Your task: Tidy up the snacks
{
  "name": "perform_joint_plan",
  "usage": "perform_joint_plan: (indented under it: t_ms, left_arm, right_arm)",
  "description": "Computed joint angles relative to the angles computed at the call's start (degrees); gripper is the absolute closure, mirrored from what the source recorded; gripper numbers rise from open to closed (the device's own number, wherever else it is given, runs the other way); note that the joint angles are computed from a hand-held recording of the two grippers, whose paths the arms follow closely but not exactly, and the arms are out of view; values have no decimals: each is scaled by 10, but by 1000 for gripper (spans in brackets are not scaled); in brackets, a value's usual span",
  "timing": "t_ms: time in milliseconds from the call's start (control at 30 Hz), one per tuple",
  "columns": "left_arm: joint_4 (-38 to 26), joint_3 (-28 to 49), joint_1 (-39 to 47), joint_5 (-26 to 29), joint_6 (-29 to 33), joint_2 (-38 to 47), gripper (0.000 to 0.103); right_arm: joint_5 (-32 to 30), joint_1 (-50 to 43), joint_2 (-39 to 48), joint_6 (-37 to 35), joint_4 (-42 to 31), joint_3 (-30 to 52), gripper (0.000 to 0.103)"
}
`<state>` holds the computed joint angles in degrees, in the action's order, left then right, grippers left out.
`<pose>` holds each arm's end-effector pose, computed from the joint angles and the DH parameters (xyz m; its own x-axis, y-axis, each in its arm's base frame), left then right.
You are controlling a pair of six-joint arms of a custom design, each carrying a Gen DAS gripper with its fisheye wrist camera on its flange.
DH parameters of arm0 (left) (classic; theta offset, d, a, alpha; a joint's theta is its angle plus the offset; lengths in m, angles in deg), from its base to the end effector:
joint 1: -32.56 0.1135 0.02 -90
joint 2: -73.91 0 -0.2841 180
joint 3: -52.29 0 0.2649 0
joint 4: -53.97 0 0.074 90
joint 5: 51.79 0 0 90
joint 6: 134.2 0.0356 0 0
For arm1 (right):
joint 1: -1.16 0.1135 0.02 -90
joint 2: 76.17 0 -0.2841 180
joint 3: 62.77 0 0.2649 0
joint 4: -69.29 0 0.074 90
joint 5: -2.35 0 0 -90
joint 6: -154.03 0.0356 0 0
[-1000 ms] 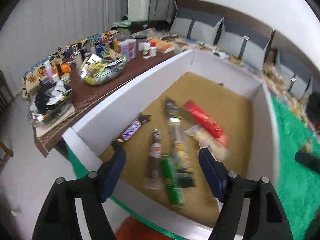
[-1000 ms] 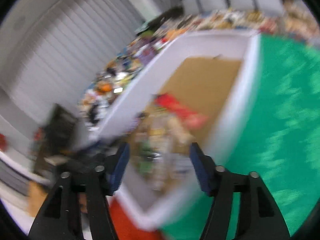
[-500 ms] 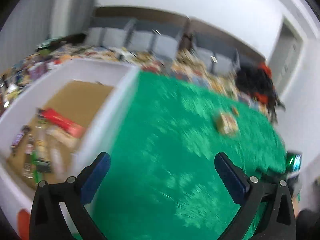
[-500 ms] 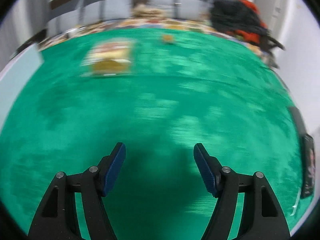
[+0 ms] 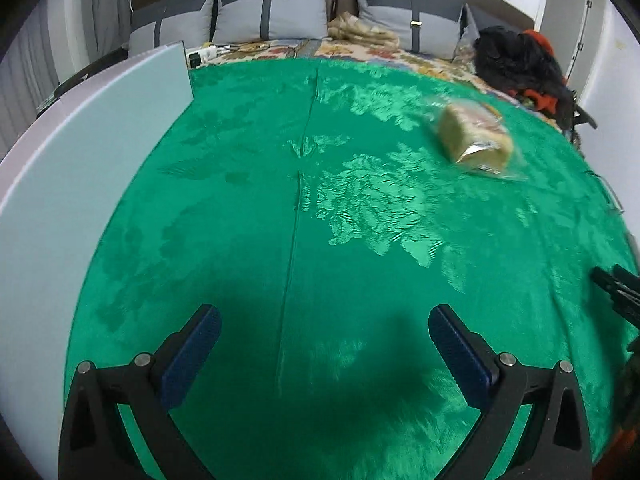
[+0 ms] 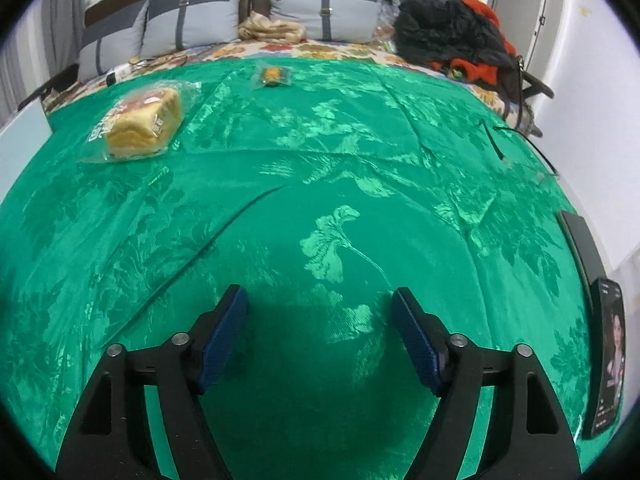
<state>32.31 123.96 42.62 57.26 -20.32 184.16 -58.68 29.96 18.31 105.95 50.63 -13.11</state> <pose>0.3751 0.0547 0.1214 -0.7839 0.2496 -0.5686 0.3409 0.9383 -0.0581 0.2511 0.1184 0.1159 -0.7384 0.2611 -0.6218 0.3513 0.9360 -0.0242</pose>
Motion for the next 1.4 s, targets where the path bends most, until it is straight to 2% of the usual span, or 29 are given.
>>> perform_joint_plan:
  t_ms: [167, 233, 1400]
  left_arm:
    - [18, 14, -9, -27, -1, 35, 0]
    - [58, -7, -4, -21, 2, 32, 0]
    - [58, -3, -3, -23, 0, 34, 0]
  right_arm:
    - [-36, -25, -12, 12, 29, -23, 16]
    - [-29, -19, -8, 14, 19, -16, 15]
    - [-29, -19, -6, 15, 17, -14, 14]
